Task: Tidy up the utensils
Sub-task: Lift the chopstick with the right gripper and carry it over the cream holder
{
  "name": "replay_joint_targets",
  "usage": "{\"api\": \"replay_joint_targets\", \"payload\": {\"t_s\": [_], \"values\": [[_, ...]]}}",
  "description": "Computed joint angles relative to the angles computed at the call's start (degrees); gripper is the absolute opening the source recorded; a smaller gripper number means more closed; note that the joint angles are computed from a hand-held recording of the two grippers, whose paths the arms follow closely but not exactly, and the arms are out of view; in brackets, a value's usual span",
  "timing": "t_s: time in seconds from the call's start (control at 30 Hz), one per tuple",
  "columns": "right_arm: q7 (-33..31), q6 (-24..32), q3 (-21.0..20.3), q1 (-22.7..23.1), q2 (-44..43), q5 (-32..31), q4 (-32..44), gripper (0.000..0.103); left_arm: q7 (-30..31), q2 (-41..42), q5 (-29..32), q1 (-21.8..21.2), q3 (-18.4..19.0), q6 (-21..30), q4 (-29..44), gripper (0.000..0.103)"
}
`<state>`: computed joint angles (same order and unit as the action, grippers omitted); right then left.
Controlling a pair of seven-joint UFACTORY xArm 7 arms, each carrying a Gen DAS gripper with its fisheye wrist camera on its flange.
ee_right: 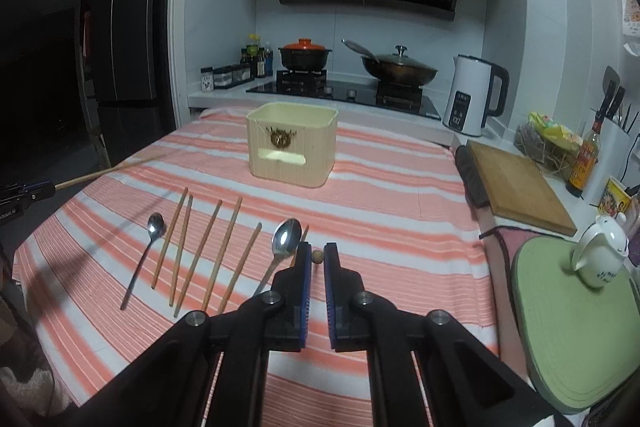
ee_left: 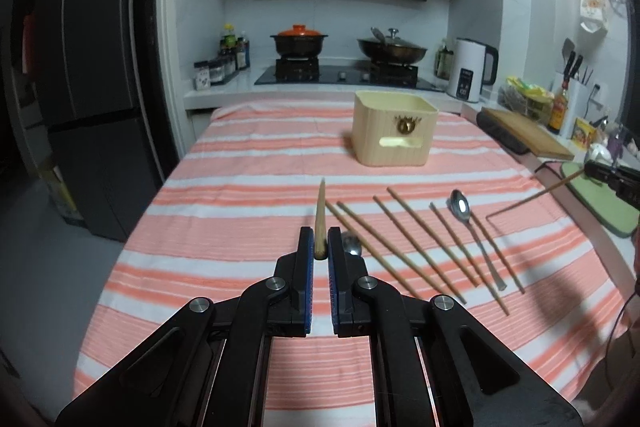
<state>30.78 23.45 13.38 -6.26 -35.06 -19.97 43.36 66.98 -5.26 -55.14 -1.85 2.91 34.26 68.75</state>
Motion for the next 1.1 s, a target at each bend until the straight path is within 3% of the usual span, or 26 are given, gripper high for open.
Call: {"api": "replay_joint_targets", "payload": {"t_s": [0.33,0.77,1.1], "values": [[1.44,-1.72,1.25,-1.37,0.03,-1.16,3.19,0.006,2.56,0.6,-5.49,-0.32,-0.3,2.59,5.03,0.005],[2.0,-5.42,1.17,-1.94,1.95,-0.09,7.24,0.006,1.68,2.58,-7.0,-0.93,-1.76,5.48,12.02,0.005],[3.3,-8.21,2.42,-3.94,9.09,-2.1,14.92,0.006,-6.78,11.63,-4.36,0.06,-5.21,10.39,26.01,0.005]]}}
